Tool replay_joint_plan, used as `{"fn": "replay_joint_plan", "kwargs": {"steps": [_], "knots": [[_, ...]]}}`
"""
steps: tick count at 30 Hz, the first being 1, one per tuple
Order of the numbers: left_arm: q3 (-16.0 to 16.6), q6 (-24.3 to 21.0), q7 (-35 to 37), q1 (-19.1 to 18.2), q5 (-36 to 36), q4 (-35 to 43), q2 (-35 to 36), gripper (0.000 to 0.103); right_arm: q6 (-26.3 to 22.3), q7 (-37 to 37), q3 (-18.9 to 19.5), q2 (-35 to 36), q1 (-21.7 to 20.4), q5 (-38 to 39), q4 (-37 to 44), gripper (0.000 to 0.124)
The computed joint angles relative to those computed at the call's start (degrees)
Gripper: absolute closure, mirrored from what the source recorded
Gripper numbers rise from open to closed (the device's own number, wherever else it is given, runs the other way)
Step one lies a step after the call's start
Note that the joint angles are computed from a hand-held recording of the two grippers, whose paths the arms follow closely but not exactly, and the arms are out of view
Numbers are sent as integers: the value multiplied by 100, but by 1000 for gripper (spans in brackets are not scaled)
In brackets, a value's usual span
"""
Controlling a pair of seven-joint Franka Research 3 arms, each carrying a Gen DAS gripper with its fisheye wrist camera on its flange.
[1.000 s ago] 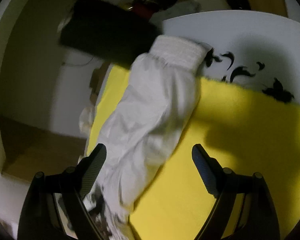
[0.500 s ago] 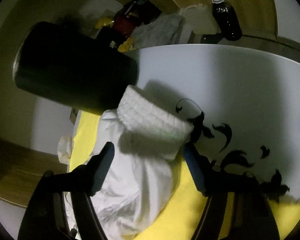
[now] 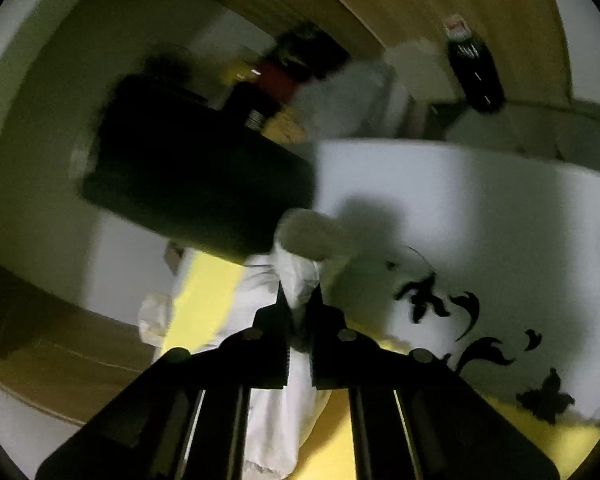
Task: Fold large clothes
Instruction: 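Grasp the other sleeve cuff with the right gripper and lift it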
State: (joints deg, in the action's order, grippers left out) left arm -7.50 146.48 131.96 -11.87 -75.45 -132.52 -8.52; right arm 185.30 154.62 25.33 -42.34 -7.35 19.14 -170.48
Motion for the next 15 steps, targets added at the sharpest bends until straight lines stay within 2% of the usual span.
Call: {"fn": "replay_joint_plan", "kwargs": {"steps": [3,7,12,15], "knots": [[5,0,-31,3,-46,2,-1,0,-540,133,427,-761,-275,-168,117,118],[-1,17,-90,12,-103,50,46,0,-1371,255,673,-1104,-577,-711,489,118],[-56,6,-544,29,400,187,110,0,-1605,674,357,-1076,-322,-827,393,118],[86,-472,-677,98,73,271,123,0,-1743,838,272,-1288,-233,-1038,386,118]]}}
